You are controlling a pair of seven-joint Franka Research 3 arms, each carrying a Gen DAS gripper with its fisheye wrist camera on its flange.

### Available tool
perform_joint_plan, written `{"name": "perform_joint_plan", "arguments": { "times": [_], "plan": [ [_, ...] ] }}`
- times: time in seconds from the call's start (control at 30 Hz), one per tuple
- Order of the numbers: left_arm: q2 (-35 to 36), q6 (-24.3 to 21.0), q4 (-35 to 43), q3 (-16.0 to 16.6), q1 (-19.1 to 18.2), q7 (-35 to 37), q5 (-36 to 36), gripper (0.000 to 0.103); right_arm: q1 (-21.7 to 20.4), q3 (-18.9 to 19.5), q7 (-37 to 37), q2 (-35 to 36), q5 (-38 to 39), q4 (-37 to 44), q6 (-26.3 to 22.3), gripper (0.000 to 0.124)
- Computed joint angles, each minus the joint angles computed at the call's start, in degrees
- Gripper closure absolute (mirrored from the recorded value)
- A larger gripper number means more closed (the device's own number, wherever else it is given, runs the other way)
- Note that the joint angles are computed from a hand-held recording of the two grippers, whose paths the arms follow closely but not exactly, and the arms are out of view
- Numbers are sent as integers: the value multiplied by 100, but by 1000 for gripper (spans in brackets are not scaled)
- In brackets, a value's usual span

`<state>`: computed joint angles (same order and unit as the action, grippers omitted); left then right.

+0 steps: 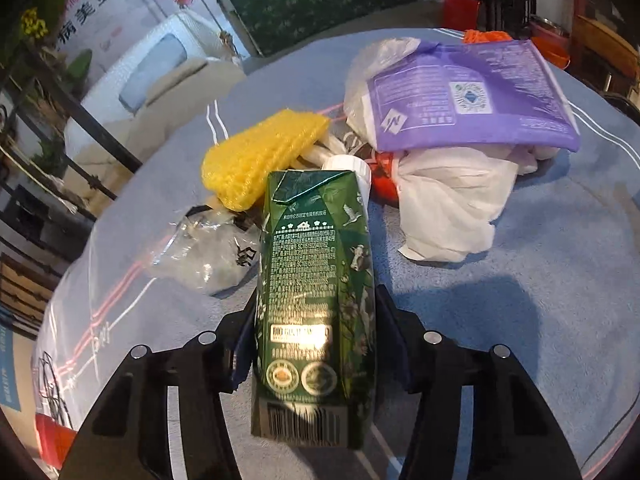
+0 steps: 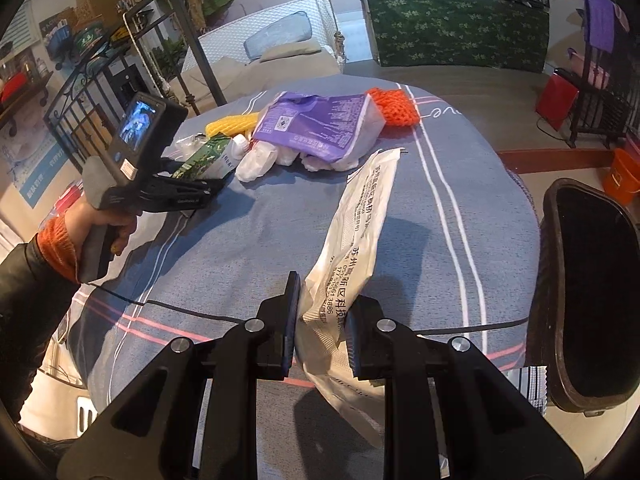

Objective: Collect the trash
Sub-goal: 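Grasp the green drink carton with the left tool and lift it, then carry the paper strip over the bin and open the right tool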

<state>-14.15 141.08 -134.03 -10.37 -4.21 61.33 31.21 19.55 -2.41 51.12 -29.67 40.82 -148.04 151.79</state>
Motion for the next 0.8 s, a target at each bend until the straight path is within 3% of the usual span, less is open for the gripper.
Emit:
{"name": "perform_joint_plan", "arguments": {
  "times": [0.13, 0.37, 0.53, 0.63, 0.8],
  "plan": [
    [-87, 202, -73, 35, 18, -249, -79, 52, 0, -83, -70, -88, 70, -55, -5, 103],
    [-910, 683, -888, -88, -39, -872, -177, 55, 26, -213, -343, -192, 268, -140, 16, 103],
    [-1769, 977, -1447, -270, -96, -1526, -292, 55, 48, -263, -528, -302, 409, -230, 42, 103],
    [-2168, 1068, -1621, -537, -100, -1974, -260, 55, 60, -265, -609, -356, 468, -279, 62, 103],
    [-2232, 1503, -1579, -748, -245, -2417, -215, 55, 60, -269, -681, -430, 534, -351, 78, 103]
  ]
}}
